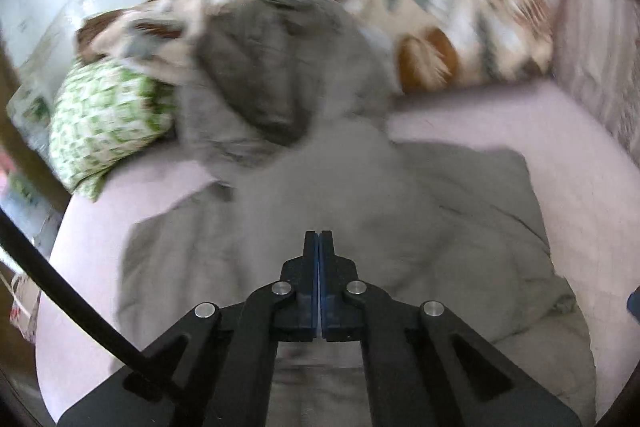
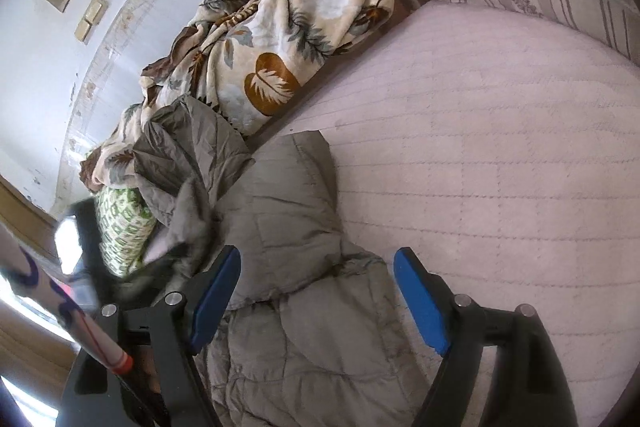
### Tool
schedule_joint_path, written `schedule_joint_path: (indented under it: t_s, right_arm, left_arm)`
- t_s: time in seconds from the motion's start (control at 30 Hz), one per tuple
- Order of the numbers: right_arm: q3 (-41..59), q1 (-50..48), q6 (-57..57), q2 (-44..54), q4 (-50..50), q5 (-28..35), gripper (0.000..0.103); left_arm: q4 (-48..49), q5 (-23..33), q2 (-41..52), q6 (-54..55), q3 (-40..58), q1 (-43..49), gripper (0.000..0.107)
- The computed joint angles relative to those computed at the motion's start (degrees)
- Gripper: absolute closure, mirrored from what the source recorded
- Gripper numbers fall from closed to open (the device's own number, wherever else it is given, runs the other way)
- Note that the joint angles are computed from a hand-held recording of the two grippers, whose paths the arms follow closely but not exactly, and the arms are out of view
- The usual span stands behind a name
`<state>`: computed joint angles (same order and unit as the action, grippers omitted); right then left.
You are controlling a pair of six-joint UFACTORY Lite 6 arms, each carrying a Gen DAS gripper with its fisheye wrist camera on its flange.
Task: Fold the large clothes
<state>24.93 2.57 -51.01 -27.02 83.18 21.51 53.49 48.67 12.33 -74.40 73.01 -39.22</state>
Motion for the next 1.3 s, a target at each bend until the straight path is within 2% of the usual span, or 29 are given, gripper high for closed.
schedule_joint_path:
  t_s: [0.2,0.3,0.33,0.4,0.43,0.47,0.57,0.7,0.87,0.93,1.0,1.03,1.07,1.17,1.3]
  right_arm:
    - [1.1,6.7,4.0,0.9,-3.3,-6.1,0.023]
    - [1.8,10.3,5.8,2.4,-4.5,-9.0,0.023]
    - [2.0,10.9,5.1,2.9,-3.6,-9.3,0.023]
    - [2.4,11.9,2.0,4.4,0.2,-9.5,0.023]
    - [2.9,12.6,0.9,5.5,1.7,-9.7,0.023]
    - [3.1,13.1,0.0,6.1,2.8,-10.0,0.023]
    - [3.9,14.9,-1.4,7.9,5.1,-11.3,0.023]
    - [4.5,16.1,-1.8,9.2,5.5,-11.8,0.023]
    - [4.4,13.3,-1.8,9.7,4.4,-9.6,0.023]
    - [4.3,11.4,-2.8,10.4,4.8,-8.0,0.023]
    - [4.5,10.6,-3.0,10.8,4.2,-7.4,0.023]
    - [4.6,10.6,-2.6,10.9,3.3,-7.9,0.023]
    - [4.9,10.8,-1.5,11.0,2.0,-8.5,0.023]
    - [5.0,10.6,1.4,10.7,-1.7,-8.8,0.023]
    - [4.6,10.5,4.1,9.8,-4.6,-9.2,0.023]
  left_arm:
    - [-1.9,-3.9,-14.6,2.2,-13.4,13.6,0.107]
    - [-7.2,-9.0,-19.4,7.8,-18.7,20.2,0.106]
    - [-6.8,-9.5,-21.1,7.5,-20.6,19.6,0.103]
    - [-4.4,-9.8,-22.8,6.5,-22.6,16.2,0.074]
    - [-2.8,-9.5,-23.4,5.3,-23.1,13.3,0.05]
    - [0.4,-9.4,-23.6,2.9,-23.5,10.3,0.041]
    - [8.1,-5.3,-18.4,-2.5,-20.4,0.3,0.039]
    - [9.6,-4.3,-3.1,-0.3,-9.4,-4.8,0.038]
    - [8.6,-4.2,13.3,4.4,3.8,-3.4,0.037]
    - [8.5,-1.9,17.3,5.0,7.4,-3.2,0.037]
    - [7.9,-2.4,16.8,3.8,7.1,-2.2,0.055]
    - [5.8,-4.5,15.4,4.5,6.5,-0.7,0.08]
    - [3.6,-5.4,13.8,5.4,5.8,0.5,0.089]
    - [5.1,-5.1,6.3,2.8,1.0,2.7,0.095]
    - [4.8,-5.6,-6.3,1.5,-7.3,7.2,0.095]
